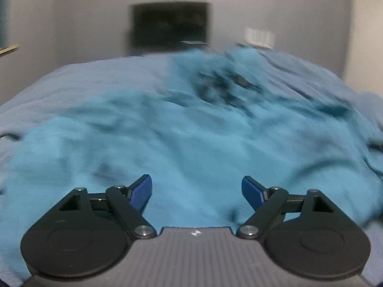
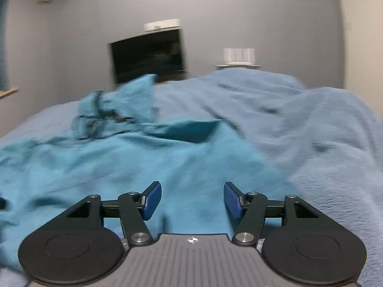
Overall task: Fold large clothes
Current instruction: 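Open both grippers and release the jacket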
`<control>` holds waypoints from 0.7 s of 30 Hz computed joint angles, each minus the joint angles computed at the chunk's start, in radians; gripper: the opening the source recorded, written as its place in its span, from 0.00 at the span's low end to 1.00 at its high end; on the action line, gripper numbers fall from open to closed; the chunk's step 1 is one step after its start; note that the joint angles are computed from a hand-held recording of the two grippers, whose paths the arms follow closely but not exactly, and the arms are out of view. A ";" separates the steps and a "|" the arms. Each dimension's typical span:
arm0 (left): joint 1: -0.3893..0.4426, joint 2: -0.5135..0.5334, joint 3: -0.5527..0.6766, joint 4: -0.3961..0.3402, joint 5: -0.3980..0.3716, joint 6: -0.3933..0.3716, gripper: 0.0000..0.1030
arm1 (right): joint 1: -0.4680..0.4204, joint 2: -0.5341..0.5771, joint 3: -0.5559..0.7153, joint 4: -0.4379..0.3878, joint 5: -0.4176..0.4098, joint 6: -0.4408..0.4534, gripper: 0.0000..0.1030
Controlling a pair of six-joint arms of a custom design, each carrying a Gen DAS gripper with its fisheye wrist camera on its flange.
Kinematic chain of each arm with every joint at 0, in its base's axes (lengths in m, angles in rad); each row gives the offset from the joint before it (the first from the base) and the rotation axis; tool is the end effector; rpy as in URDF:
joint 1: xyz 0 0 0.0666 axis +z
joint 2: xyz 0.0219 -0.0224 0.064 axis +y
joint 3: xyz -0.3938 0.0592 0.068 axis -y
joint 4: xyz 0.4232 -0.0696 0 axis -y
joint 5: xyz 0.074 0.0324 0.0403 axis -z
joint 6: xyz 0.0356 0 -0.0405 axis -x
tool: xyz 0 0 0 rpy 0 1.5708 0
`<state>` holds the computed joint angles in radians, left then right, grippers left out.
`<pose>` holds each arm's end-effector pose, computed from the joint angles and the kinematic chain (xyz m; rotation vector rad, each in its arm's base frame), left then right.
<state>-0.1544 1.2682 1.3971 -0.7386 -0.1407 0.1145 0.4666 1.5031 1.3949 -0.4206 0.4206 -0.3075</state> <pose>0.4736 -0.0691 0.5184 -0.0364 2.1733 -0.0001 0.5209 0.2456 0.4285 0.0868 2.0478 0.0386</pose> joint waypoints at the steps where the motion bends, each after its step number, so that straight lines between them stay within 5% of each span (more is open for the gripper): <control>1: 0.009 0.004 0.002 -0.004 -0.029 0.026 0.85 | -0.010 0.006 0.004 -0.025 -0.003 -0.028 0.58; 4: 0.047 0.039 0.035 -0.086 -0.058 0.117 0.85 | -0.034 0.058 0.062 -0.173 0.056 -0.158 0.52; 8: 0.034 0.051 0.045 -0.098 -0.088 0.109 0.85 | -0.029 0.063 0.064 -0.174 0.093 -0.171 0.53; 12: 0.009 0.022 0.010 -0.011 -0.068 0.067 0.85 | -0.017 0.026 0.011 -0.081 0.103 -0.152 0.71; 15: -0.020 0.022 0.007 0.034 -0.040 0.025 0.91 | -0.004 -0.001 -0.025 0.029 0.103 -0.086 0.73; 21: -0.090 0.112 0.089 -0.009 -0.006 -0.073 0.92 | 0.022 0.031 -0.007 0.113 -0.026 0.108 0.78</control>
<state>-0.2443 1.3806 1.4857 -0.7475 -0.1471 0.0415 0.4882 1.5344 1.3883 -0.3072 0.3947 -0.1991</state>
